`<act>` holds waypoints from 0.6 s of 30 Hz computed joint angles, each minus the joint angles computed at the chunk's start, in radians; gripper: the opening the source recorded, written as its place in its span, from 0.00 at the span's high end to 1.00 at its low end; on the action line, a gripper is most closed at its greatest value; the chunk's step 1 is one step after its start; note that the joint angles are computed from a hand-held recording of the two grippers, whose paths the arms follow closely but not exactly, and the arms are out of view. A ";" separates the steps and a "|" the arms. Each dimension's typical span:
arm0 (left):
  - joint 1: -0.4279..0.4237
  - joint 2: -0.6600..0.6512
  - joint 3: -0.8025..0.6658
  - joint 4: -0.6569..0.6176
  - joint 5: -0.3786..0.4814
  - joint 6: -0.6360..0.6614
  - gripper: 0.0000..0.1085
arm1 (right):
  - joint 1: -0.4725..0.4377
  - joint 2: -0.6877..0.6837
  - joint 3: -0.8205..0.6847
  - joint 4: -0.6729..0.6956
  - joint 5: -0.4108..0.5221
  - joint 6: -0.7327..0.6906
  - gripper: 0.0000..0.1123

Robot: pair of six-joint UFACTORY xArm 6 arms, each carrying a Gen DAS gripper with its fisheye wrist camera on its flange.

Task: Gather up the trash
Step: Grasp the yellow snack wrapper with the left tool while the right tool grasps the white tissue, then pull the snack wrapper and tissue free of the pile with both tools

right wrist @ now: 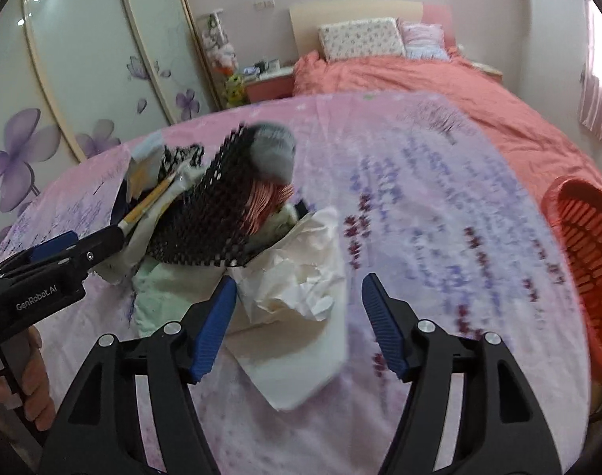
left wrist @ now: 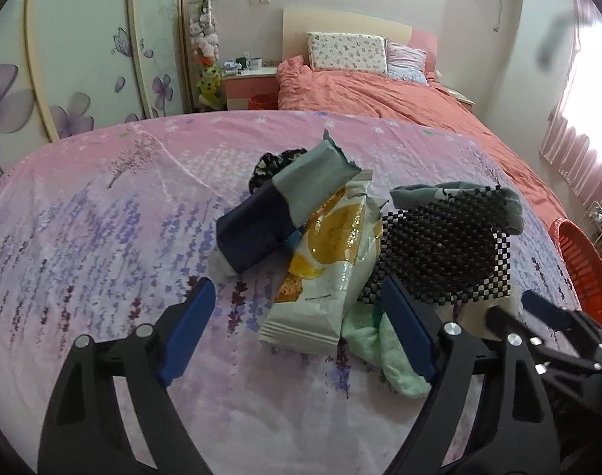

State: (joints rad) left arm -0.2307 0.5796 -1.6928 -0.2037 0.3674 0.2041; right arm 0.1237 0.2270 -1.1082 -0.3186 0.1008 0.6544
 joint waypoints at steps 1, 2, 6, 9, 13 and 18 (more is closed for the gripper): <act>-0.003 0.012 -0.015 0.001 0.008 0.002 0.24 | 0.011 0.012 -0.016 0.056 0.019 -0.046 0.41; -0.005 0.022 -0.027 0.006 0.014 0.000 0.26 | 0.020 0.028 -0.037 0.070 0.042 -0.054 0.42; -0.011 0.071 -0.097 0.026 0.055 -0.012 0.32 | 0.015 0.021 -0.024 0.073 0.031 -0.035 0.61; -0.012 0.100 -0.138 0.036 0.082 -0.025 0.37 | -0.009 -0.013 0.013 -0.010 0.036 0.050 0.69; -0.012 0.143 -0.203 0.013 0.126 -0.017 0.49 | -0.043 -0.043 0.035 -0.191 0.067 0.234 0.72; -0.004 0.100 -0.139 -0.038 0.100 0.029 0.61 | -0.082 -0.071 0.053 -0.314 0.098 0.352 0.72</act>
State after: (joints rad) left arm -0.2348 0.6791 -1.8314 -0.2413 0.4674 0.2327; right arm 0.0417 0.1559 -1.0555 -0.6329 0.1987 1.0067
